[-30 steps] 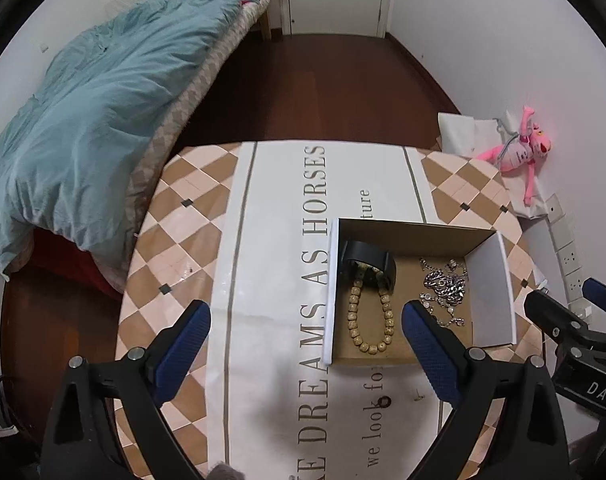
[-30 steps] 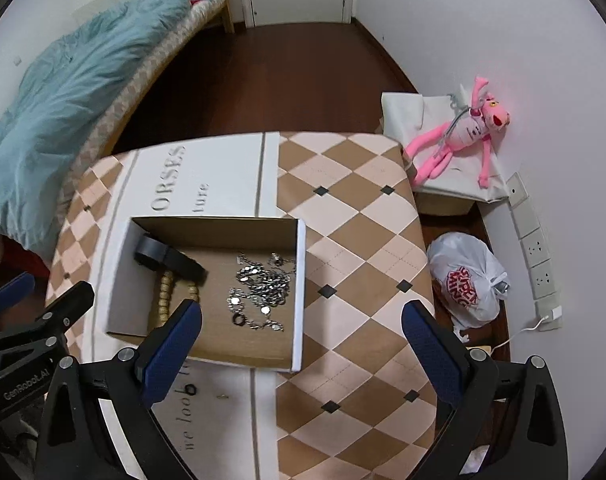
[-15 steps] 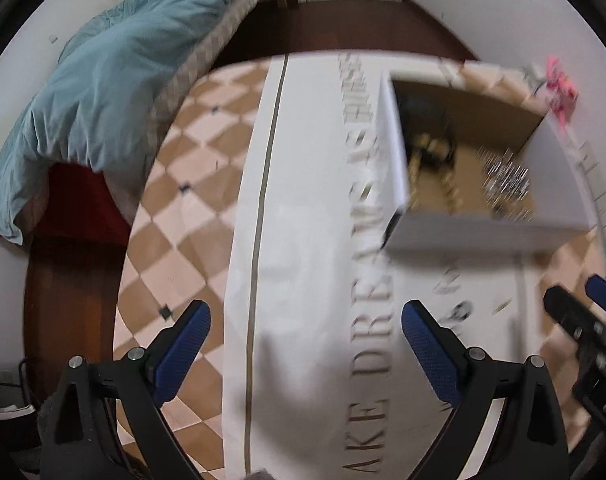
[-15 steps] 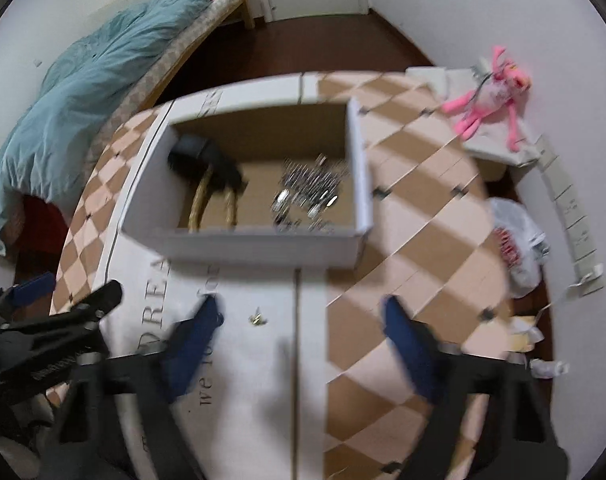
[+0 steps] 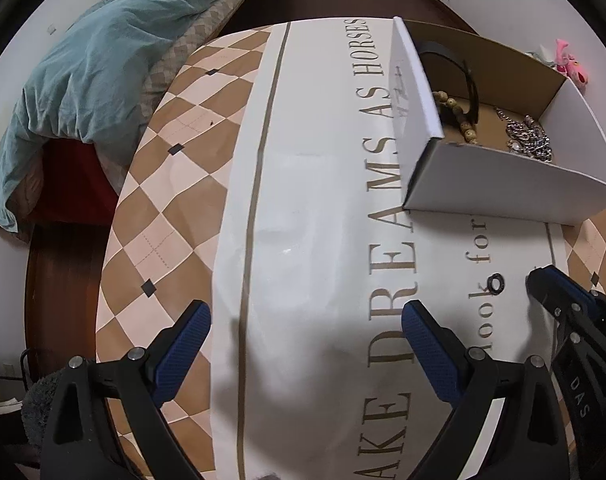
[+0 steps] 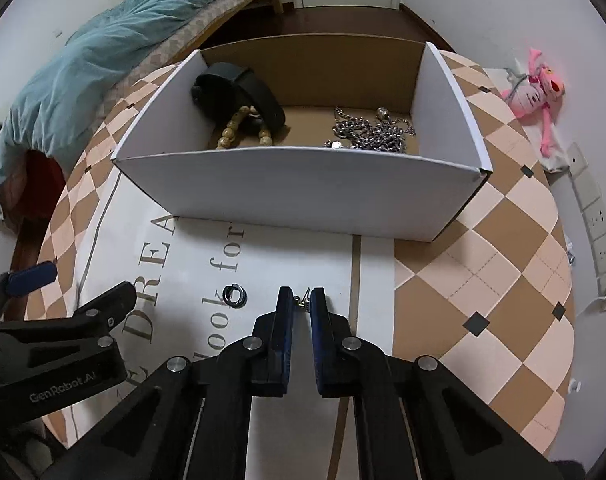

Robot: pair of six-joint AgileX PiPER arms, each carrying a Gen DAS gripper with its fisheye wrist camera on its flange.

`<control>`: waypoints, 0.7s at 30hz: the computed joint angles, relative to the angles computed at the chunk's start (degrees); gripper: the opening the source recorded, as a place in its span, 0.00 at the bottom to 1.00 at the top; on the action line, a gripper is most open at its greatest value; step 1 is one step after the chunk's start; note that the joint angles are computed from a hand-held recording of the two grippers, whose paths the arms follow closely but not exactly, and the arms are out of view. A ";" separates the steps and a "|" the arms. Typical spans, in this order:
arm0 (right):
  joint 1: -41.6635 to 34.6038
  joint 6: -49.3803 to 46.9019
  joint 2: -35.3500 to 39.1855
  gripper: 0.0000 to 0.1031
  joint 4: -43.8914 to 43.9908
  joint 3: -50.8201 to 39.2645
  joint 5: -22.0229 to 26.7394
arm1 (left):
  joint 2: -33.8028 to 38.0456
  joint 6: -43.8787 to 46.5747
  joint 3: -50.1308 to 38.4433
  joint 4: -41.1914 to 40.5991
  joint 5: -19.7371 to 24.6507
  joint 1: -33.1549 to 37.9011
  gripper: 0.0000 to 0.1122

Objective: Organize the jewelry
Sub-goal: 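Grasp another black ring with the left tool while the right tool grasps a silver charm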

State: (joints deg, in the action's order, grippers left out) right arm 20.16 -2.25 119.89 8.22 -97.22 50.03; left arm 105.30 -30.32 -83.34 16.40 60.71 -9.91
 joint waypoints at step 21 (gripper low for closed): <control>-10.16 0.87 -5.47 0.09 3.10 4.80 0.05 | 5.43 4.61 -6.66 -7.46 -4.98 -8.01 0.26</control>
